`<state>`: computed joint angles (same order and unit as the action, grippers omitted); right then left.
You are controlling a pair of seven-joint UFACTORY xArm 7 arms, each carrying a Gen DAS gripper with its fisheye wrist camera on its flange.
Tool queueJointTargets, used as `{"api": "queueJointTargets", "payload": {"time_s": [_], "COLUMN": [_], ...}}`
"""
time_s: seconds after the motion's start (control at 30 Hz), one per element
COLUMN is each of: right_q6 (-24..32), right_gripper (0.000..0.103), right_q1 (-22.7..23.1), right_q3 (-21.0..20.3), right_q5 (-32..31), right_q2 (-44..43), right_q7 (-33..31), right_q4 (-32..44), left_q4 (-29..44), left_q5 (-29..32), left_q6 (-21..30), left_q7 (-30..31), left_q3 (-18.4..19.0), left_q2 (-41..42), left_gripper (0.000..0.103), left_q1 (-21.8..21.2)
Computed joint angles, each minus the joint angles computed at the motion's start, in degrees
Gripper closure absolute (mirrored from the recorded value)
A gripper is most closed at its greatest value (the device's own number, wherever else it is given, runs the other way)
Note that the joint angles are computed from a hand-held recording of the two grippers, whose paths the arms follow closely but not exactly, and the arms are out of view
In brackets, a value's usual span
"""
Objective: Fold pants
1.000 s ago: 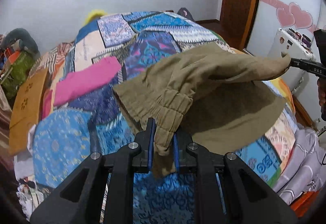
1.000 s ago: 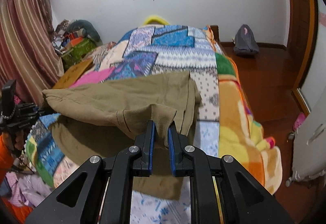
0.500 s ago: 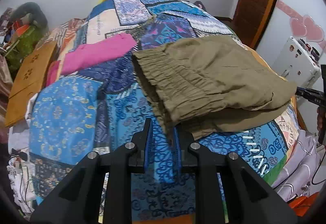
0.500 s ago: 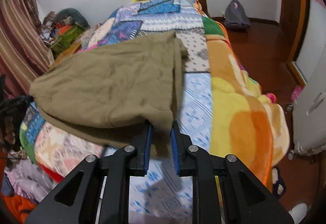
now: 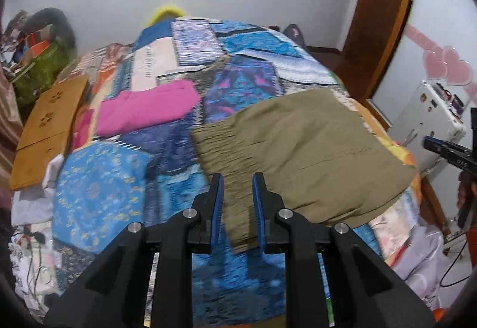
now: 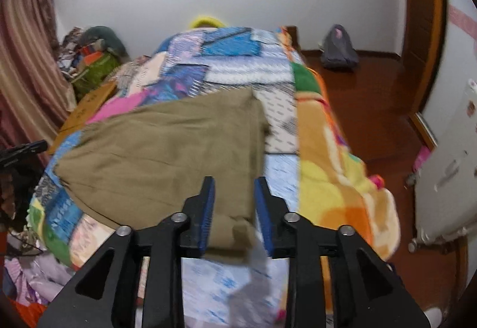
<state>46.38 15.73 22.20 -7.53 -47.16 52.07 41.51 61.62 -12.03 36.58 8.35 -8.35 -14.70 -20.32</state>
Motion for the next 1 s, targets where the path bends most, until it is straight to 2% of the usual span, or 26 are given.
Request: {"api": "queueJointTargets", "payload": {"time_s": [0.13, 0.3, 0.4, 0.47, 0.57, 0.67, 0.77, 0.93, 1.0], "right_q6": [-5.68, -7.5, -8.56, -7.26, -3.28, -1.05, 1.29, -0.09, -1.57], "right_gripper": [0.074, 0.074, 0.073, 0.071, 0.071, 0.067, 0.067, 0.067, 0.067], "right_q1": [1.01, 4.46, 5.73, 6.54, 7.29, 7.14, 4.6, 1.38, 0.16], "right_q3": [0.29, -1.52, -2.07, -2.79, -4.18, -5.55, -4.8, -5.38, -5.81], "right_q5": [0.83, 3.52, 4.39, 4.74, 5.1, 5.92, 3.87, 2.08, 1.45], "right_q2": [6.04, 10.79, 9.51, 8.96, 8.17, 6.51, 6.95, 7.55, 9.12], "right_q7": [-0.38, -0.49, 0.51, -0.07, -2.45, -4.2, -5.01, -6.18, -6.84], "right_q4": [0.36, -2.25, -5.05, -5.02, -3.97, -3.57, -1.47, 0.1, 1.14], "left_q4": [0.88, -1.2, -4.4, -5.07, -3.83, -2.13, 0.97, 7.56, 10.14], "left_q5": [0.47, 4.27, 4.61, 6.88, 6.7, 5.37, 6.05, 7.15, 7.92], "left_q6": [-0.46, -2.13, -5.42, -5.89, -3.75, -2.39, -1.5, -0.13, 0.56], "left_q7": [-0.92, -5.35, -6.18, -7.33, -7.0, -6.35, -6.65, -8.69, -9.42], "left_q3": [-1.87, -3.26, -3.15, -3.57, -2.7, -1.31, -0.59, -0.19, -0.26], "left_q2": [2.83, 4.74, 3.46, 2.8, 2.54, 2.39, 3.82, 9.56, 12.2], "left_gripper": [0.085, 0.083, 0.083, 0.083, 0.082, 0.082, 0.082, 0.075, 0.069], "left_q1": [-1.51, -1.71, -2.12, -1.97, -2.09, -1.34, 0.31, 2.35, 2.71]}}
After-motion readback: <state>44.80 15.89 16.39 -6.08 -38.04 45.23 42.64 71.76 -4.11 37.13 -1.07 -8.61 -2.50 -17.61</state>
